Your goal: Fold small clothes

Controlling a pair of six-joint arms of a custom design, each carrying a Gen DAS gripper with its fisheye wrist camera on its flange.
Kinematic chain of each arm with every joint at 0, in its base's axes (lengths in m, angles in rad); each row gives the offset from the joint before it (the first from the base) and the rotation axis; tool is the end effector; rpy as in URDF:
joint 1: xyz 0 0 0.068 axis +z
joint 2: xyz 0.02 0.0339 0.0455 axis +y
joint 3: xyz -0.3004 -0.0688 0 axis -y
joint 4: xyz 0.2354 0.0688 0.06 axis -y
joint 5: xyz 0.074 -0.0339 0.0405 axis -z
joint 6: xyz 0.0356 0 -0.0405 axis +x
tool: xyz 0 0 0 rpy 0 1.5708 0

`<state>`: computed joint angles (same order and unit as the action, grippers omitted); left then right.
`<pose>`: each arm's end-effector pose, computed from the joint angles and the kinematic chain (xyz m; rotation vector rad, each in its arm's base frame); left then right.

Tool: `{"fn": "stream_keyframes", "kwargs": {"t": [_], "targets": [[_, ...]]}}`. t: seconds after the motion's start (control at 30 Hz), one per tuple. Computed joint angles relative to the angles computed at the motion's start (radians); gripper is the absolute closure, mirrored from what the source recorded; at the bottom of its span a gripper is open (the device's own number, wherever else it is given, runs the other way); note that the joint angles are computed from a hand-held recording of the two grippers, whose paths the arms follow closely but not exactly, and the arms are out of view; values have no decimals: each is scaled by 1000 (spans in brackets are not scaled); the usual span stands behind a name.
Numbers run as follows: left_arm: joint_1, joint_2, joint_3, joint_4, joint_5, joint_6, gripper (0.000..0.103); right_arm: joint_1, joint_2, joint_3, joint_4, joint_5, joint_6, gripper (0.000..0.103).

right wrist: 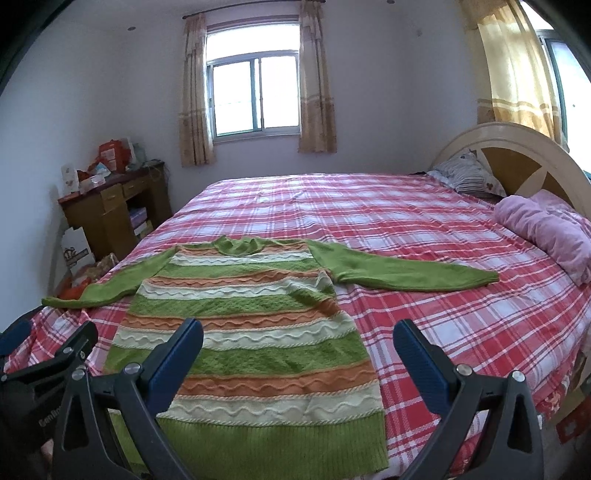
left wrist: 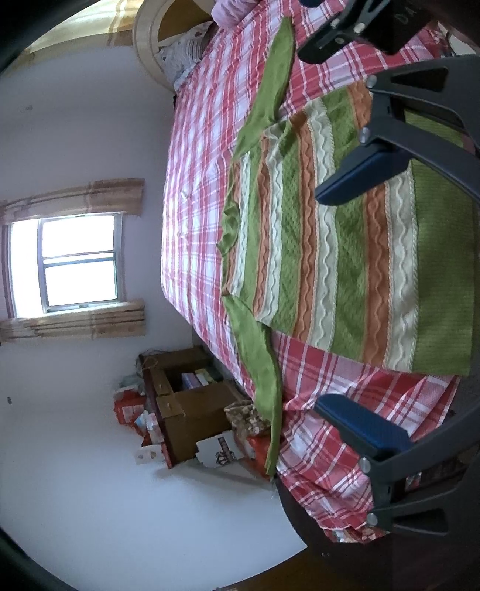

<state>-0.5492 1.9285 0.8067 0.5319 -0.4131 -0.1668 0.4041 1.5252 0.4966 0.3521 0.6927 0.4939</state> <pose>0.3230 -0.1810 0.1496 0.1678 2.0987 0.0191 0.2464 0.0806 0.1794 0.4468 2.0338 -0.2400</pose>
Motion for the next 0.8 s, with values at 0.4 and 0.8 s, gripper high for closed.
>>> {"fn": "stream_keyframes", "kwargs": {"t": [0.4, 0.8], "targets": [[3, 52, 50, -10, 22, 35, 0, -104, 36, 37, 25, -101, -28, 1], [33, 125, 154, -62, 30, 39, 0, -136, 153, 133, 26, -152, -71, 1]]}}
